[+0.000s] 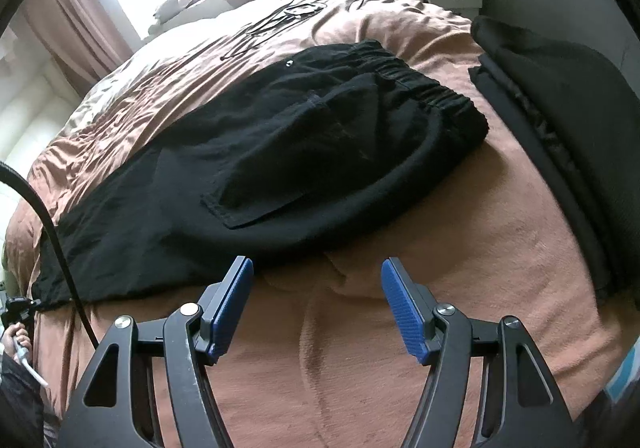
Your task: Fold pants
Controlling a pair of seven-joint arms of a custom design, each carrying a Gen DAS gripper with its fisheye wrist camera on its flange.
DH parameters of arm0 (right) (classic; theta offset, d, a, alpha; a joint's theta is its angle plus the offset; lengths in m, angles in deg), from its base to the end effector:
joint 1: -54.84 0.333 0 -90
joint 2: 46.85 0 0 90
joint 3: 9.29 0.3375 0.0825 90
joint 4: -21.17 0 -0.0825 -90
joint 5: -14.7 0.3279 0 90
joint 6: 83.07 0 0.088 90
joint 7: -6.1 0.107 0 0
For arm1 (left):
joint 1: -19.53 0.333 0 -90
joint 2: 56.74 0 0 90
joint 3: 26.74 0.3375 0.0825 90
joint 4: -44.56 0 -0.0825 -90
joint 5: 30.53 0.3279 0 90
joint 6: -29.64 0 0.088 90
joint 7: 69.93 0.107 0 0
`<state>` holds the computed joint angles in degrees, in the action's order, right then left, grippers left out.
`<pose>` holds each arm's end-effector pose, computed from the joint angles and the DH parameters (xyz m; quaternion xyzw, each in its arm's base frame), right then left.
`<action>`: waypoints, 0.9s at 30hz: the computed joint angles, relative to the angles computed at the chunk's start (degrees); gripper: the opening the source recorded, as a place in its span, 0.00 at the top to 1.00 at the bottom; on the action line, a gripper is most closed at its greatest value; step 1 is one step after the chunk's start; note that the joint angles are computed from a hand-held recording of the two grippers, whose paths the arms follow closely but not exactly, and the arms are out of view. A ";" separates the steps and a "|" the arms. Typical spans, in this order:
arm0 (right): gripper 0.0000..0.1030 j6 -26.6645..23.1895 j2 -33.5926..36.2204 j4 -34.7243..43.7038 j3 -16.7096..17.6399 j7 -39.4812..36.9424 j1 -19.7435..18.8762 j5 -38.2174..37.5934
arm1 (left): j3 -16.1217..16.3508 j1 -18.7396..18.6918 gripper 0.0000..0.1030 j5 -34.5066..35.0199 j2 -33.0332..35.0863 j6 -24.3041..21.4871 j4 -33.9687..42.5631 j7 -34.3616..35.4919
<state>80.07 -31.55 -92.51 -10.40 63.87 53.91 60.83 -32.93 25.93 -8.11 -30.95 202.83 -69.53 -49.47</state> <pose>0.5964 -0.0586 0.4430 -0.6014 0.7197 -0.1384 0.3181 0.6238 -0.0182 0.3614 -0.8980 0.3295 -0.2711 0.1075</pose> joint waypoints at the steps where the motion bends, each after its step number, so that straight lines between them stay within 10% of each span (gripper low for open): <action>1: 0.37 -0.05 0.06 -0.08 -0.05 -0.09 -0.12 0.09 | 0.77 -0.60 0.98 0.49 -0.71 0.85 -0.85 -0.69; 6: 0.37 -0.22 0.46 -0.25 -0.42 0.33 -0.55 0.03 | 2.33 -1.74 0.98 1.91 -3.22 3.67 -4.39 -3.57; 10: 0.37 -0.73 0.51 -0.51 -0.23 -0.30 -1.22 1.12 | -5.04 4.24 0.96 -2.91 -1.36 -0.56 -2.58 1.46; 15: 0.37 -2.52 0.68 -0.09 0.30 -2.28 -2.28 3.28 | -3.60 3.33 0.42 -4.85 -1.70 5.88 -5.52 0.00; 20: 0.37 -3.63 1.83 1.12 1.58 -6.01 -4.40 10.72 | -7.90 7.47 0.42 -4.75 -0.12 8.35 -5.80 -0.31; 27: 0.37 -7.98 5.19 4.64 2.04 -8.25 -7.03 20.59 | 1.76 0.46 0.52 -2.58 1.28 12.76 -5.20 -5.58</action>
<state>72.10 -26.36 -87.87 -8.36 55.62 46.87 81.42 -31.16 26.40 -10.70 -29.68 215.59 -74.73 -55.06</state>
